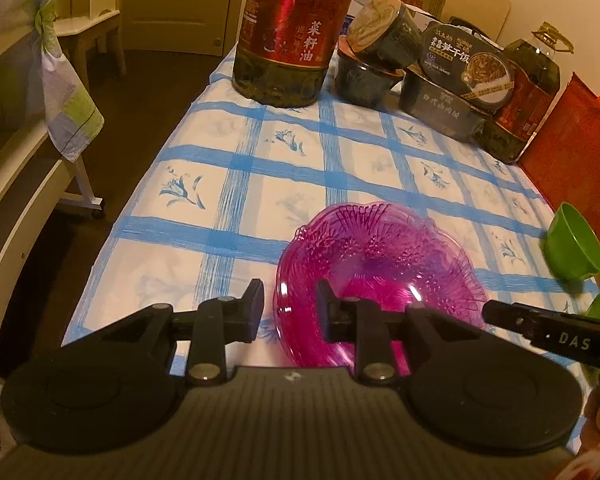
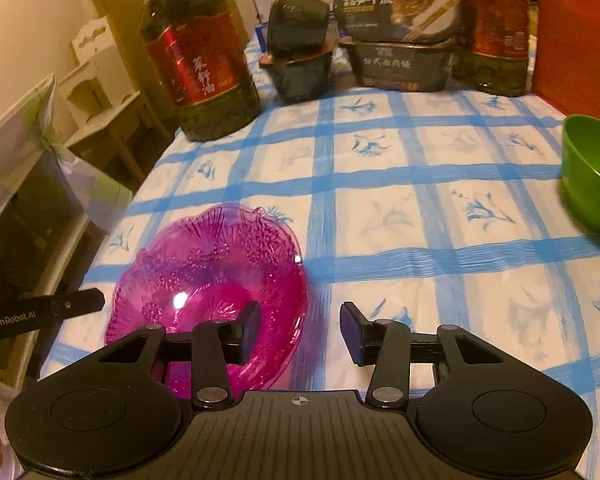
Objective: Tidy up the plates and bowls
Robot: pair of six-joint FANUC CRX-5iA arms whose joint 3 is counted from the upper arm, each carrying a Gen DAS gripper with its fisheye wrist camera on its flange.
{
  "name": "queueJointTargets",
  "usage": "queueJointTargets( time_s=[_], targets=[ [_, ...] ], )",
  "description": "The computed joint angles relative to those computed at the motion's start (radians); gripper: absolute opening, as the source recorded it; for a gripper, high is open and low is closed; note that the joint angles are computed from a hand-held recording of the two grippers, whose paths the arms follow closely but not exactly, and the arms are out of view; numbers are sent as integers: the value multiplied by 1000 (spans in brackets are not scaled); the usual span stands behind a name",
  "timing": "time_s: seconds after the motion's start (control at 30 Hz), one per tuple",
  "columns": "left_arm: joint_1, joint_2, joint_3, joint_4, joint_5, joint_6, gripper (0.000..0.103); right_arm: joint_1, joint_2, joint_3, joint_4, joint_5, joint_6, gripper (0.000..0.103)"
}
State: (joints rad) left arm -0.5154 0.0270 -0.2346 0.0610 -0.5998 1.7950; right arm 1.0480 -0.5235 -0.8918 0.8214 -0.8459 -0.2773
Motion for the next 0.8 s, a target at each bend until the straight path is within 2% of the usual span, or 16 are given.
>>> queueJointTargets(
  time_s=[0.03,0.17,0.23,0.47,0.7,0.8],
  targets=[
    [0,-1,-2,1,1,0,23,7,-7,-7,16,-7,-19,43],
    [2,2,-10,18,3,-6,23,2,-10,-10,27,13,-17,13],
    [1,3,-9,14,3,1,23,-6,2,-3,12,27,0,8],
    [0,5,-17,29,6,-13,23,-19,18,-1,0,48,14,8],
    [0,-18,-44,46,22,-20,23,13,1,4,-8,-8,2,9],
    [-12,-43,-59,33,22,-8,24,46,-9,8,-31,-50,-9,20]
  ],
)
